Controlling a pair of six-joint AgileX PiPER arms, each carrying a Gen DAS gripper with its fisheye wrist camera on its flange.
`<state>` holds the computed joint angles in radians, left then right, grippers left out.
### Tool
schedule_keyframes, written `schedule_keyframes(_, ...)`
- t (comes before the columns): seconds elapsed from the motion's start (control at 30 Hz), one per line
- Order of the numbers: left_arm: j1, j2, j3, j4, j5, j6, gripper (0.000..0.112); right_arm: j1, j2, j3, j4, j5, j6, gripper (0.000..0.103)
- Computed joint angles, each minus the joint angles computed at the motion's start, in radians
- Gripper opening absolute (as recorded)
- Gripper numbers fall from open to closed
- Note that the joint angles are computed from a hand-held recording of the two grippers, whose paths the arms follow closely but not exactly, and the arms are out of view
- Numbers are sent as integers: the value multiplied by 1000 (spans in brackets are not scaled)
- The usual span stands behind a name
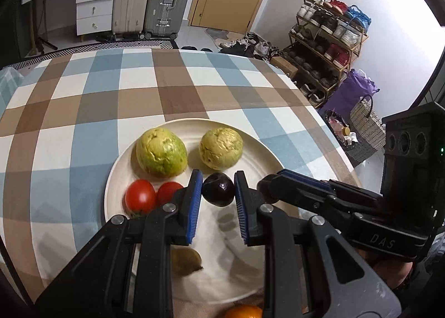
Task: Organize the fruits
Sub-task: 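Carry both dark plums over the plate between the citrus and tomatoes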
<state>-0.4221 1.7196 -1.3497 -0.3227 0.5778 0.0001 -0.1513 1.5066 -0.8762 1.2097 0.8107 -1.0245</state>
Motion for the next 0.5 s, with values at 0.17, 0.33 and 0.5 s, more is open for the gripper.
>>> schedule_keyframes(0.17, 21, 54, -42, -38, 6, 58, 21, 14, 73, -47, 7, -12, 20, 22)
schedule_keyframes(0.33, 35, 87, -61, -85, 11, 104, 21, 19, 117, -82, 16, -15, 37, 22)
schedule_keyframes(0.5, 47, 112, -76, -124, 25, 128, 21, 39, 139, -104, 1, -24, 65, 22)
